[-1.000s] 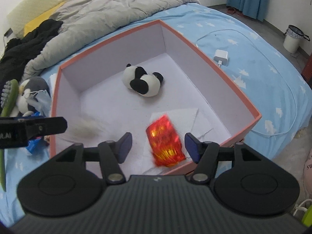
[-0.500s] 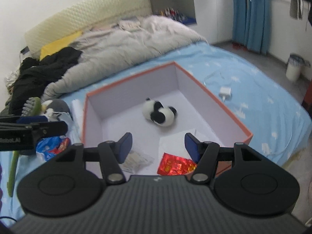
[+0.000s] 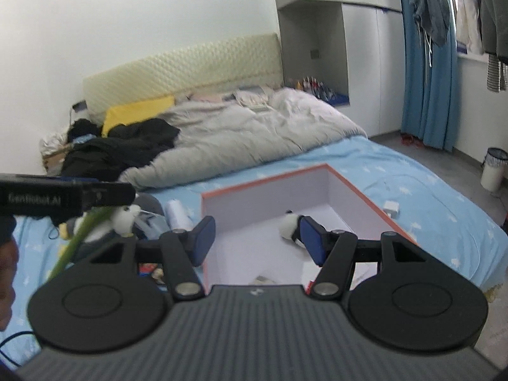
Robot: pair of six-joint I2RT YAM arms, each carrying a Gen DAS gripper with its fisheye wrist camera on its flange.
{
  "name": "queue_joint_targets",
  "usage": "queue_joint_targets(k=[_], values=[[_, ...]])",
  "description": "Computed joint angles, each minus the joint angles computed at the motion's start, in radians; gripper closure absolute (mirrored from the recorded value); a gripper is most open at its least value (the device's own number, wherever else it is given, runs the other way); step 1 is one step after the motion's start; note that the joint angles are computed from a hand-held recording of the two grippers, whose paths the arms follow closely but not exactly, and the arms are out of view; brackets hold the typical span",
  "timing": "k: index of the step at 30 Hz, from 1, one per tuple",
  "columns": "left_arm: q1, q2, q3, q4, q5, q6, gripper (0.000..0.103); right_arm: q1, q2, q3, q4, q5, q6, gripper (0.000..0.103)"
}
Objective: Organize soft objects
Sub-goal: 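Withdraw both tools from the box toward the blue snack bag and candy packet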
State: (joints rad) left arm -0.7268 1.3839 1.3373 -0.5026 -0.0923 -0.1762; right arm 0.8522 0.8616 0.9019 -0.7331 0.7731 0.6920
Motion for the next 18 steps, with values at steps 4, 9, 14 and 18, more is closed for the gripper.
queue_joint_targets(k=[4,9,14,18], values=[[0.014,-0.118,-0.067,-0.019,-0.009,-0.014,0.031,0.126,0.024,0.031,-0.030,0.103,0.062,0.041],[0.013,-0.273,-0.173,-0.052,-0.049,-0.033,0.031,0.254,0.072,0.057,-0.060,0.187,0.146,0.041],[0.010,-0.420,-0.266,-0.110,-0.080,-0.074,0.031,0.364,0.138,0.073,-0.088,0.236,0.234,0.041],[0.001,-0.531,-0.334,-0.163,-0.126,-0.103,0.031,0.436,0.198,0.090,-0.118,0.255,0.320,0.041]])
